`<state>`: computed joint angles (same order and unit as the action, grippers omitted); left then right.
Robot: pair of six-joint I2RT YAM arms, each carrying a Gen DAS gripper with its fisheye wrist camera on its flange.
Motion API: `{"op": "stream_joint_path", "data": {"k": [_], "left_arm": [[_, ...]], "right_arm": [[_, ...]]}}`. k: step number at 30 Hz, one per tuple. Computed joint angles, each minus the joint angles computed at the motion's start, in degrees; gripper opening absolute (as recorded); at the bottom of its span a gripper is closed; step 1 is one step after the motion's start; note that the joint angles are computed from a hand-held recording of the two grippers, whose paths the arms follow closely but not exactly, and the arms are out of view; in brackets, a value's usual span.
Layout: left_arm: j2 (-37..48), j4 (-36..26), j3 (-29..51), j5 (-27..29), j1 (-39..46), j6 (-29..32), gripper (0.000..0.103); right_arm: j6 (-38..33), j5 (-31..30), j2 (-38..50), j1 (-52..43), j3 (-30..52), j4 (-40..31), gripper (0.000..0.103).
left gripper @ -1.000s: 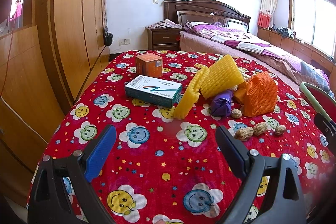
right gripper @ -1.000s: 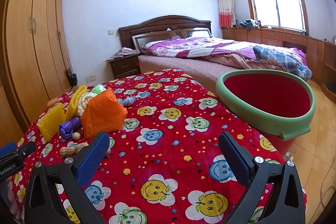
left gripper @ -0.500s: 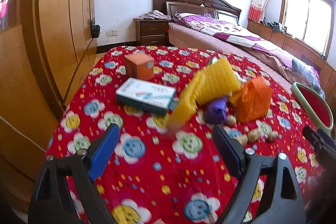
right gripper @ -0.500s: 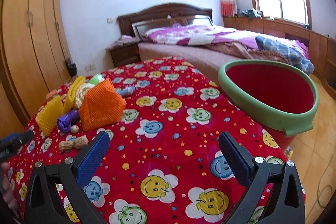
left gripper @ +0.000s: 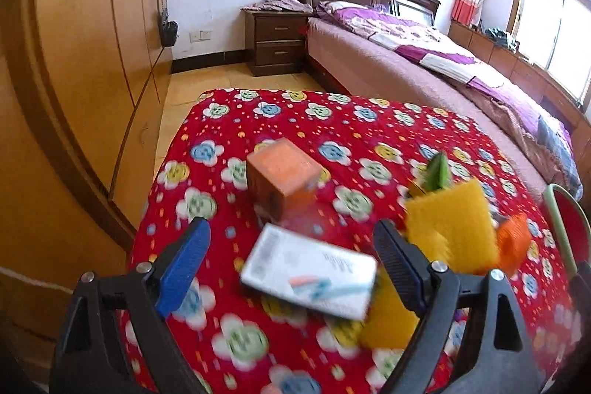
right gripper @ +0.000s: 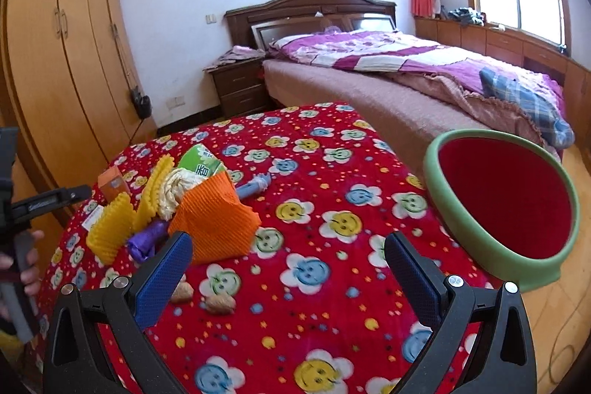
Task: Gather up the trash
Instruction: 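Grasp the small orange box with the left tool while the right tool grasps the orange mesh bag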
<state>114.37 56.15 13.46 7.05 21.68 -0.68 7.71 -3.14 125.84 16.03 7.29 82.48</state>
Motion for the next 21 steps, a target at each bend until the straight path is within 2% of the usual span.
{"op": "stream_joint_path", "data": {"k": [4,7,10,13,14,16,18,21], "left_arm": [[2.33,-7.98,7.76,2.29,2.15,1.76,0.088],[5.87,-9.99,12.61,3.07,2.83,3.14,0.086],[8.37,-11.49,15.66,3.98,2.28,3.79,0.076],[10.67,-14.37,18.65,7.38,2.77,4.79,0.070],[11.52,-13.97,19.01,7.71,2.75,4.71,0.066],[12.30,-12.65,19.13,8.21,2.37,4.05,0.064],[12.63,-10.19,18.43,10.05,3.05,3.12,0.051],[12.13,-9.30,17.77,13.22,4.47,2.31,0.050]], "right_arm": [[2.20,6.50,-0.05,3.87,2.11,-2.53,0.103],[2.57,10.68,-0.44,6.98,3.86,-5.85,0.103],[3.31,9.79,-1.83,7.86,6.04,-12.03,0.103],[4.22,7.31,-1.71,7.11,7.12,-14.07,0.103],[4.48,6.08,-1.47,6.83,7.56,-14.70,0.103],[4.83,5.23,-1.39,7.04,8.51,-16.60,0.103],[4.90,4.51,-1.82,7.52,9.99,-20.16,0.103],[4.46,5.14,-0.60,8.72,11.74,-21.49,0.103]]}}
